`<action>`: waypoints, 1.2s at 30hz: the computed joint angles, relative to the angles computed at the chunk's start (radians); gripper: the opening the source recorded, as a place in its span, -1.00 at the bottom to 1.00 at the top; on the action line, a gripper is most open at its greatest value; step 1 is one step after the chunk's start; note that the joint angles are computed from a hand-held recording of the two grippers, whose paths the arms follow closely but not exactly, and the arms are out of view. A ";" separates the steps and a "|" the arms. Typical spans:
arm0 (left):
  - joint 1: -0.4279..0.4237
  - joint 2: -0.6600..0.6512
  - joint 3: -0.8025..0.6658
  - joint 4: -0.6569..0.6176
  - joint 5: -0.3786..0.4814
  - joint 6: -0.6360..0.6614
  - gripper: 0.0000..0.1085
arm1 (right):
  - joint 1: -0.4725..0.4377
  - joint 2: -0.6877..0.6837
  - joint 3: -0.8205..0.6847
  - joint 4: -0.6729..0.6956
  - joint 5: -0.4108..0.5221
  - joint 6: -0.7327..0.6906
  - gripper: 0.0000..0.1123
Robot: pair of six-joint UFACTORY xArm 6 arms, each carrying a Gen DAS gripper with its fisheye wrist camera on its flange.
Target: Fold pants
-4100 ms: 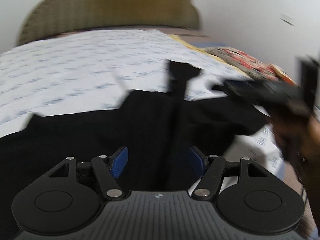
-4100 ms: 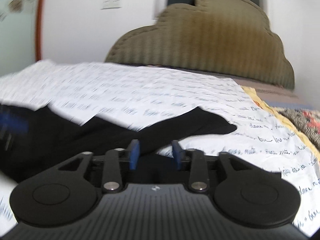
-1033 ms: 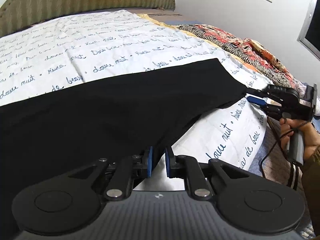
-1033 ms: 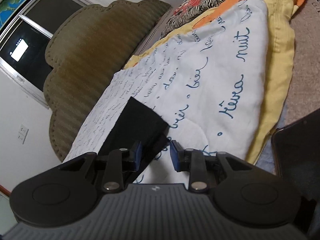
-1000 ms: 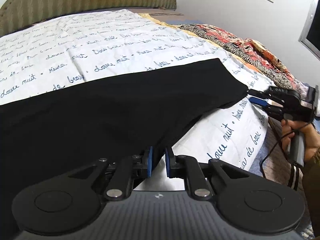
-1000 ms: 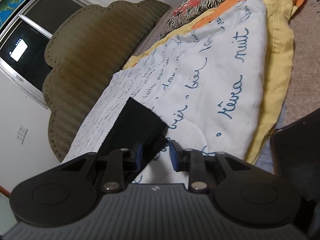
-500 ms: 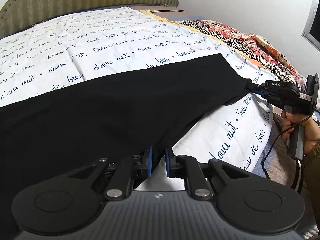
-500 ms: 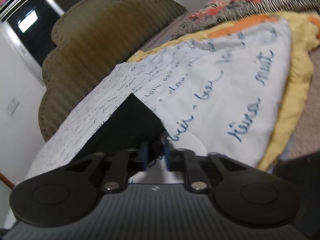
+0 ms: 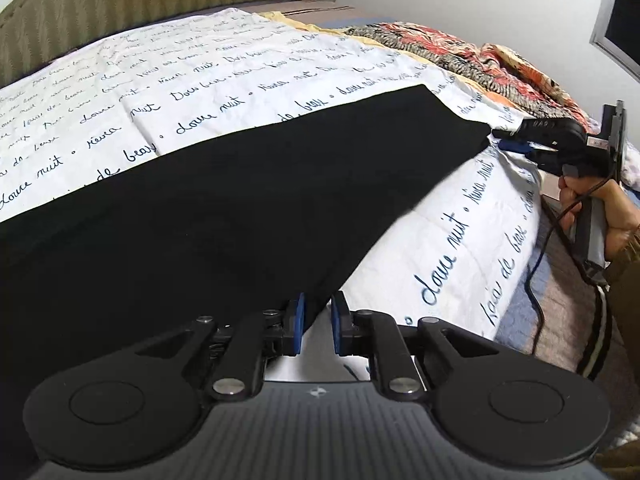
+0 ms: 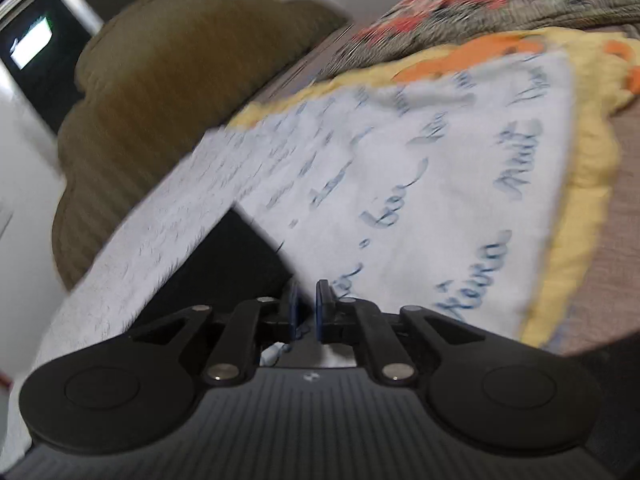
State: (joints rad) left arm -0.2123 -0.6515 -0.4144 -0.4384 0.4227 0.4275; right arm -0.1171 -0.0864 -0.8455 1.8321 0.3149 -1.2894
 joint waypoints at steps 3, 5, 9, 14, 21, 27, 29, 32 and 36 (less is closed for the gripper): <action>0.007 -0.005 -0.005 -0.035 0.015 0.025 -0.74 | -0.004 -0.062 0.027 0.118 -0.051 -0.101 -0.39; 0.003 -0.009 -0.006 -0.063 0.006 0.023 -0.74 | -0.056 -0.077 0.058 0.019 0.087 0.041 -0.24; 0.004 -0.039 -0.014 -0.233 0.032 0.149 -0.74 | -0.068 -0.059 0.073 -0.059 0.171 0.237 -0.24; 0.002 -0.029 -0.026 -0.246 0.018 0.142 -0.73 | -0.021 -0.051 0.068 0.032 0.144 0.215 -0.06; 0.024 0.074 -0.084 -0.143 -0.004 -0.029 -0.73 | 0.025 -0.004 0.014 0.054 0.098 0.130 -0.79; 0.068 0.192 -0.211 -0.267 0.085 -0.028 -0.70 | 0.185 -0.076 -0.033 0.300 -0.159 -0.449 -0.80; 0.092 0.236 -0.260 -0.354 0.136 -0.007 -0.45 | 0.237 -0.094 -0.057 0.380 -0.216 -0.659 -0.80; 0.105 0.265 -0.293 -0.500 0.147 0.018 0.49 | 0.304 -0.112 -0.085 0.524 -0.278 -0.973 -0.80; 0.118 0.268 -0.292 -0.658 0.145 0.067 0.59 | 0.409 -0.157 -0.053 0.688 -0.290 -1.382 -0.80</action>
